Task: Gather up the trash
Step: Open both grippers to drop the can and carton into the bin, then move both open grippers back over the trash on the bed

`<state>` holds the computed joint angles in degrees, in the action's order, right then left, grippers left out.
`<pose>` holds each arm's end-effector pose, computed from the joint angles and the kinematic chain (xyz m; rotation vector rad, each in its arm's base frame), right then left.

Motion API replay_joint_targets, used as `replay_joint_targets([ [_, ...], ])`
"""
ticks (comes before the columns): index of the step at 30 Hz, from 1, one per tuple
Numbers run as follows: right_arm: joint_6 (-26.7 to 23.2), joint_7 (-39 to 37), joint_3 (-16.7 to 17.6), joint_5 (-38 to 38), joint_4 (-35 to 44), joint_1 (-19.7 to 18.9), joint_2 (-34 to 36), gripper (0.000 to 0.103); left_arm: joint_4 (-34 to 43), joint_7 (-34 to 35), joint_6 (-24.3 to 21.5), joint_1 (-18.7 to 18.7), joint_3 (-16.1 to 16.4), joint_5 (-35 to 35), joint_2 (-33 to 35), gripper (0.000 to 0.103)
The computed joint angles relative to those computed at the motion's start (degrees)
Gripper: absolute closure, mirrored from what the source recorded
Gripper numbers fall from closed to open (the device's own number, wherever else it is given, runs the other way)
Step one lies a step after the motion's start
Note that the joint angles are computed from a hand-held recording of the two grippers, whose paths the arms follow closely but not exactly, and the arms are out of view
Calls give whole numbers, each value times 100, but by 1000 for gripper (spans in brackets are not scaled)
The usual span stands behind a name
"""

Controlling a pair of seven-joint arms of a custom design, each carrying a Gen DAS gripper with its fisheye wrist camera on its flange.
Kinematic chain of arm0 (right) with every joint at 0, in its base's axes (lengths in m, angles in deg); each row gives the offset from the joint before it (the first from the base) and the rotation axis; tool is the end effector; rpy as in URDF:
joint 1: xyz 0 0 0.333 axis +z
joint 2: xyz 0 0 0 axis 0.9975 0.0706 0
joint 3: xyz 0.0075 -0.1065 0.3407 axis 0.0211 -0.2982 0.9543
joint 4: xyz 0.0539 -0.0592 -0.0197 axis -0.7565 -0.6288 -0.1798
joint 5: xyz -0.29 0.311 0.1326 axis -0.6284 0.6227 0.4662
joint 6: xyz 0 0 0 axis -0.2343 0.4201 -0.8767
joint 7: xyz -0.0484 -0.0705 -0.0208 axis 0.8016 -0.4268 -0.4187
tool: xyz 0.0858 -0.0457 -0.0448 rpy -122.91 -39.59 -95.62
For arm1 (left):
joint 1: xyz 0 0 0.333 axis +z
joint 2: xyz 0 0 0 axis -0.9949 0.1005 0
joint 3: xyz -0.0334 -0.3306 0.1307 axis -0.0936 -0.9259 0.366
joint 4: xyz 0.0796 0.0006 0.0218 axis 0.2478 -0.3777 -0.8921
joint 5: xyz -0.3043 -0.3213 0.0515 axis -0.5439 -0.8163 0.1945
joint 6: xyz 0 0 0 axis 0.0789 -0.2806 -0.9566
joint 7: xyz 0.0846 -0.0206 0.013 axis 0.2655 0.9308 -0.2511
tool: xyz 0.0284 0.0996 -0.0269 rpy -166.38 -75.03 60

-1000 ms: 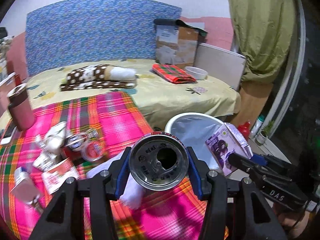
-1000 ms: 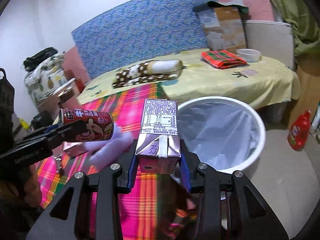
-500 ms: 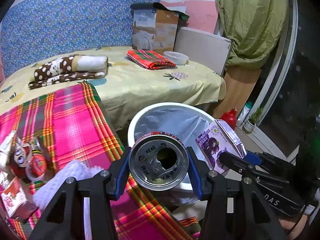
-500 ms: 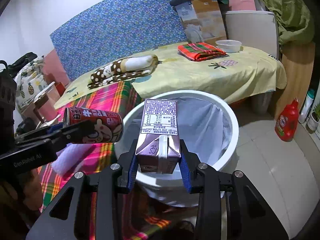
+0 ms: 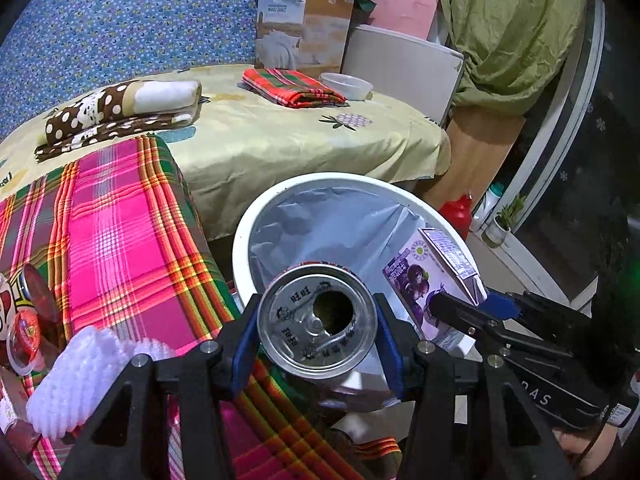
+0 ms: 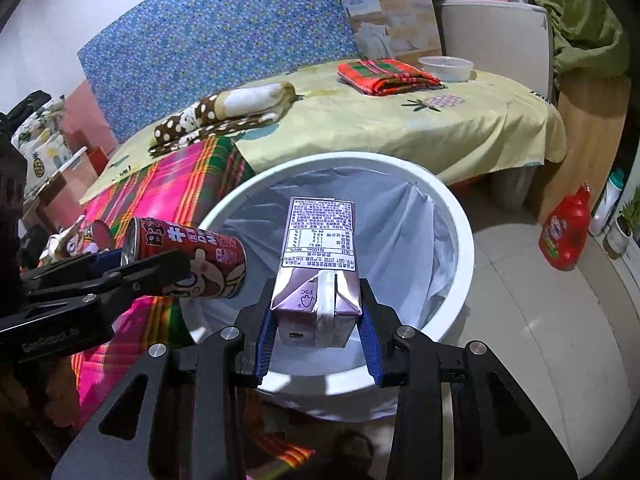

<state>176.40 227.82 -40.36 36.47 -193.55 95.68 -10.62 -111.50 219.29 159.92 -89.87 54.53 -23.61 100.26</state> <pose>0.6478 0.1102 0.4497 -1.2568 2.1483 -0.7246 0.7647 -0.2832 0.4493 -1.0219 2.6458 -1.1913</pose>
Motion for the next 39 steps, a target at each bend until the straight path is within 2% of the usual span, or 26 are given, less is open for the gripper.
replay_joint_targets([
  [5,-125,-198,34,271,-1,-10,9,63,0,-9,-15,-33,19,70,7,48],
  [11,-275,-250,47,439,-24,8,-14,63,-10,21,-7,1,-7,20,8,41],
  [22,-305,140,91,-14,-55,51,-158,60,-360,202,102,182,-43,-293,-280,41],
  [32,-19,469,169,-589,-14,118,-204,58,-980,554,276,406,28,-886,-805,41],
  [39,288,416,212,-627,72,201,-142,57,-1359,712,549,510,173,-1256,-1093,41],
])
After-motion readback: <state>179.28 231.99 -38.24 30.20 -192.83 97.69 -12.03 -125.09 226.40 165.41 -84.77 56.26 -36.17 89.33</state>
